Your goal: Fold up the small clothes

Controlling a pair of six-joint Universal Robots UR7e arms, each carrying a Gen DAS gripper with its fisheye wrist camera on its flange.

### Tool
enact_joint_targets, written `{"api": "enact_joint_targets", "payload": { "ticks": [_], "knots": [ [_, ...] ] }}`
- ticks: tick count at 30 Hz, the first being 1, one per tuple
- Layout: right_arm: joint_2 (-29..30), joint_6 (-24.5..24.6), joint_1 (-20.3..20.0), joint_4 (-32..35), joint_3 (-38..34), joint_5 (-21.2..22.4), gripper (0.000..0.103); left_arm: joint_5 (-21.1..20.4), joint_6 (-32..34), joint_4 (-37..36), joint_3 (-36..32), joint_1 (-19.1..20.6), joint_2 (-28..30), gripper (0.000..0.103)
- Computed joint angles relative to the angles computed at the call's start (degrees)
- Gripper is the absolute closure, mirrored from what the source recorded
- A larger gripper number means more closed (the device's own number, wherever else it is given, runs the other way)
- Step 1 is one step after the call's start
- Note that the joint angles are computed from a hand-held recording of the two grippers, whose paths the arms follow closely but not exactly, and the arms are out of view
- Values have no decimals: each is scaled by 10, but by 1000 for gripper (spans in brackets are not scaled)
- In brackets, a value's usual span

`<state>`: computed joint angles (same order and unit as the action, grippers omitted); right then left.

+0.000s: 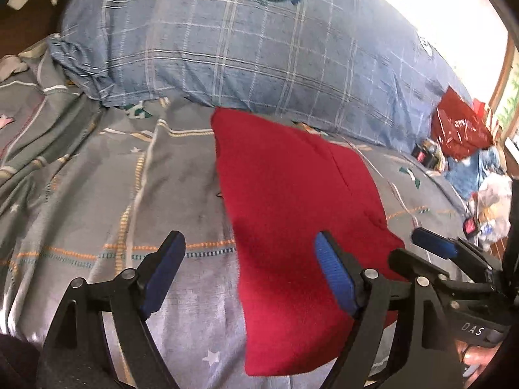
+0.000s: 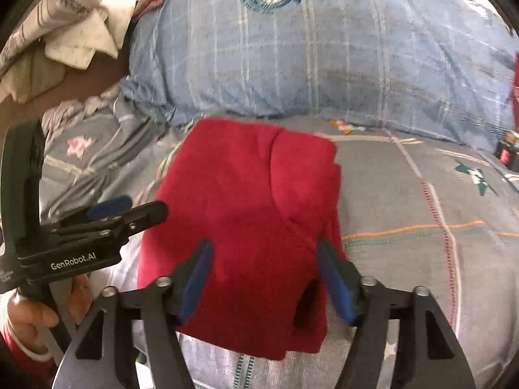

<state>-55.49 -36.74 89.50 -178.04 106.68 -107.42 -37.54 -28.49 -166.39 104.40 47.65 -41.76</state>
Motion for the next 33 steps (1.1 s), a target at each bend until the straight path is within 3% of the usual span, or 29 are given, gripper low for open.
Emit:
{"api": "enact_joint_targets", "payload": {
  "ticks": [6,15,33],
  "knots": [
    [-3,8,10,-67,20,-21,26,38,-9,13,8,-18,-7,21],
    [-13,17,10,-68,28,-18,23,88,31,-25,19,-43,0,20],
    [-9,24,10,-57,23,-18,17,96,30,-11,16,-46,3,20]
  ]
}}
